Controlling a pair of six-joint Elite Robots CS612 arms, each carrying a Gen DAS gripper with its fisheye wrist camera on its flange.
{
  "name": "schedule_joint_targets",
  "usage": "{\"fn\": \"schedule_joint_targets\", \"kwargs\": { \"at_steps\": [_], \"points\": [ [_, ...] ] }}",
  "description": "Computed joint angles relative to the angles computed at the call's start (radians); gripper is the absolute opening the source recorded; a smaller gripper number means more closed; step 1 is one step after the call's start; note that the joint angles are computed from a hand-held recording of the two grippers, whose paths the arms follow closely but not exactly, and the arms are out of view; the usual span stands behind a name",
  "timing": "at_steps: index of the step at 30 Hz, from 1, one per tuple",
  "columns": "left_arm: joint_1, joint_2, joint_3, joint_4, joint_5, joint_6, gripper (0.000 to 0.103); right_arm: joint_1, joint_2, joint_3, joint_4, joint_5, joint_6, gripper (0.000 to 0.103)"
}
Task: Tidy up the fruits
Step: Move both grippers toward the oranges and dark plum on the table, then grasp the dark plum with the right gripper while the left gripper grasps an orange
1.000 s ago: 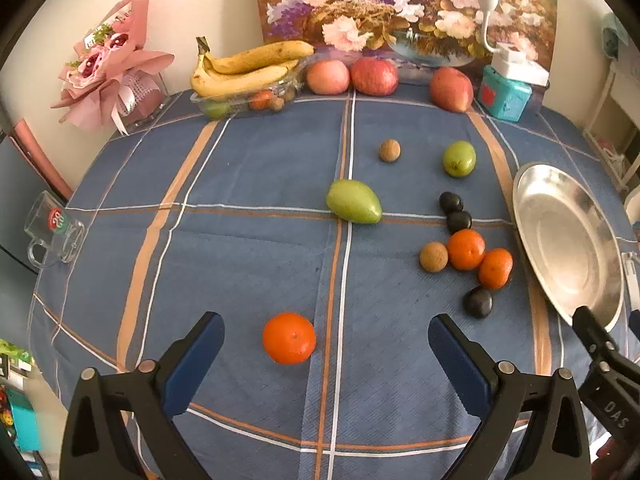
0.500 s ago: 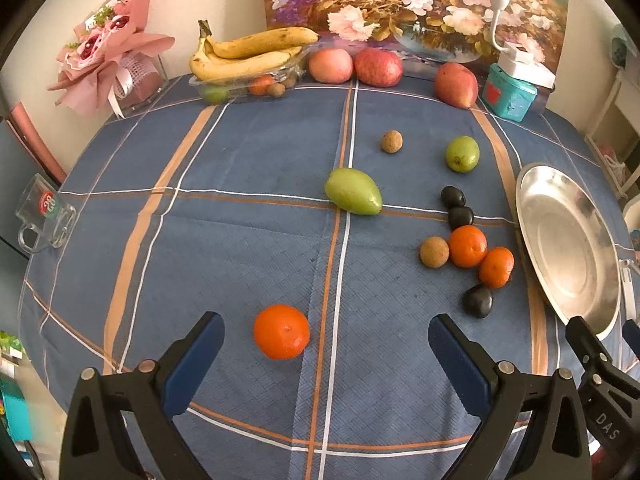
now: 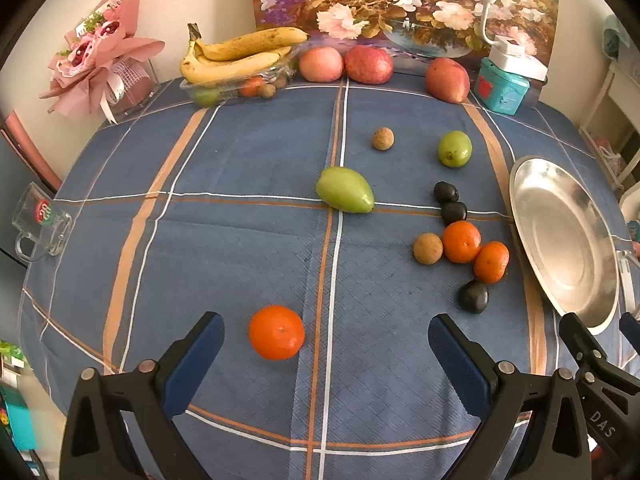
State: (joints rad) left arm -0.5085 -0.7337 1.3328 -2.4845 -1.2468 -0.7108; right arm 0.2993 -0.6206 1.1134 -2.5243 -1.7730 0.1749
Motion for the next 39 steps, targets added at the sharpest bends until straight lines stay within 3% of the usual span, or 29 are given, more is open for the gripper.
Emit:
{"fn": "schedule_joint_targets", "kwargs": {
  "at_steps": [10, 15, 19, 22, 25, 28, 39],
  "points": [
    [0.019, -0.010, 0.026, -0.038, -0.041, -0.077, 0.103, -0.003, 0.001, -0.004, 0.008, 0.033, 0.009, 0.103],
    [0.036, -0.019, 0.045, -0.054, -0.069, -0.153, 0.103, -0.010, 0.010, -0.016, 0.001, 0.128, 0.026, 0.103],
    [0.042, -0.015, 0.039, -0.026, -0.077, -0.167, 0.101, -0.011, 0.021, -0.035, -0.002, 0.183, 0.033, 0.102],
    [0.049, -0.004, 0.025, 0.000, -0.095, -0.177, 0.100, -0.015, 0.031, -0.057, 0.012, 0.266, 0.036, 0.089],
    [0.053, 0.008, 0.007, 0.050, -0.098, -0.176, 0.094, -0.011, 0.047, -0.088, 0.047, 0.307, 0.029, 0.085],
    [0.061, 0.018, -0.002, 0.060, -0.116, -0.192, 0.092, -0.003, 0.071, -0.130, 0.092, 0.313, 0.011, 0.076],
    [0.076, 0.058, -0.043, 0.113, -0.180, -0.195, 0.078, 0.009, 0.146, -0.250, 0.269, 0.283, 0.025, 0.062]
  ]
}}
